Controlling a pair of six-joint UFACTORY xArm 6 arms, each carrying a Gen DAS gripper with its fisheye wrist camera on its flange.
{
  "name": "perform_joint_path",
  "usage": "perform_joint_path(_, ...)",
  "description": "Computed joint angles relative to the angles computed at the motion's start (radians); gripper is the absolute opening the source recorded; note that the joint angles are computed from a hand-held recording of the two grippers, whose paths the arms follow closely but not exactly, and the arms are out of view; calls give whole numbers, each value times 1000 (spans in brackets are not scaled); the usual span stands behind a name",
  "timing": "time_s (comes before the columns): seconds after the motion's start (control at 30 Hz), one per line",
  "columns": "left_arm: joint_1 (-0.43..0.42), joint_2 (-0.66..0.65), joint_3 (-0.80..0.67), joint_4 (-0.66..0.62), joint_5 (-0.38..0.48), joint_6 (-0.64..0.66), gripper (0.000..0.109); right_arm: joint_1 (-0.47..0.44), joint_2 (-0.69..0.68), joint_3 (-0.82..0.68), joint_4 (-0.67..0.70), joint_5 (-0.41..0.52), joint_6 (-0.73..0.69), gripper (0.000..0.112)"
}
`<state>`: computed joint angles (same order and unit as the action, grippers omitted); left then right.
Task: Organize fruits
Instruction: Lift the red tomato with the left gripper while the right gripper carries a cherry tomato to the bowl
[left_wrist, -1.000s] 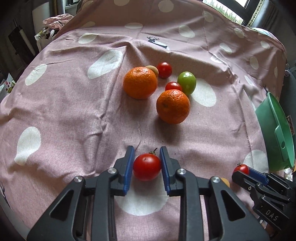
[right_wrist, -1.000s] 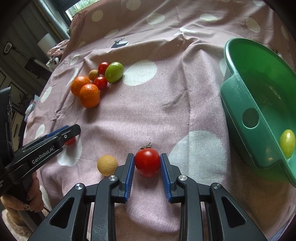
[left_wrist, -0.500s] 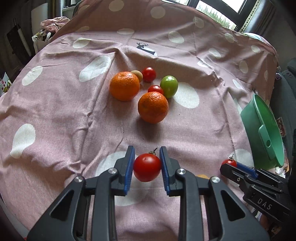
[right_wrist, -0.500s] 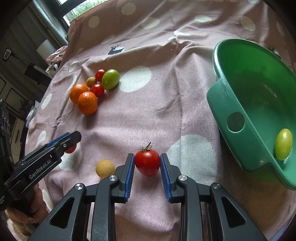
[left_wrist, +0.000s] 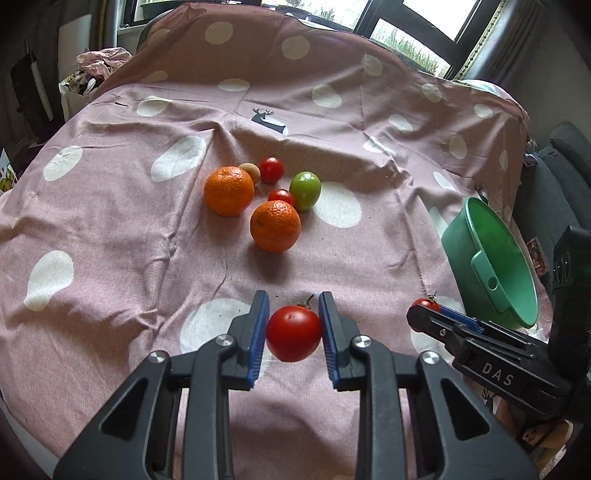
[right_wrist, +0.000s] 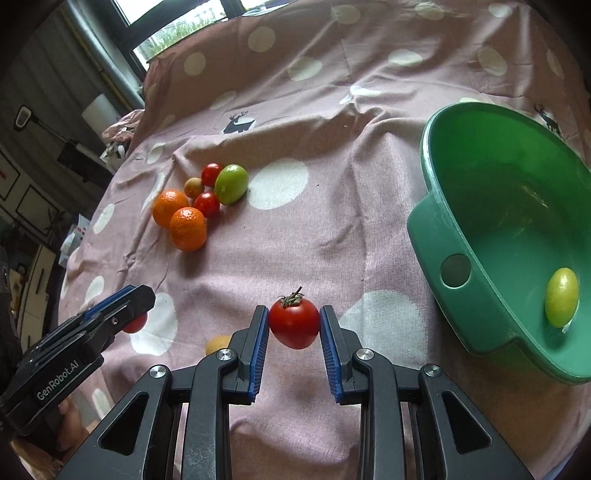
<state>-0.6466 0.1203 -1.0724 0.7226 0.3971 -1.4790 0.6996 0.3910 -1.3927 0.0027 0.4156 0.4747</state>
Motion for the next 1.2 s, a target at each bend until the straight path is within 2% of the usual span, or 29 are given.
perform_joint_path(0.63,-11,-49,19,110,-32,-106,27,-23,-61,69,21,-117,19,30)
perform_joint_path(0.77,-17,-60,21,139,-22,-123,27,-25,-67,78,66,-138,-22,30)
perform_joint_path(1.2,-35,-35,-19,110,-10,-82,27,-30,-99,108,74,-186,-35,30)
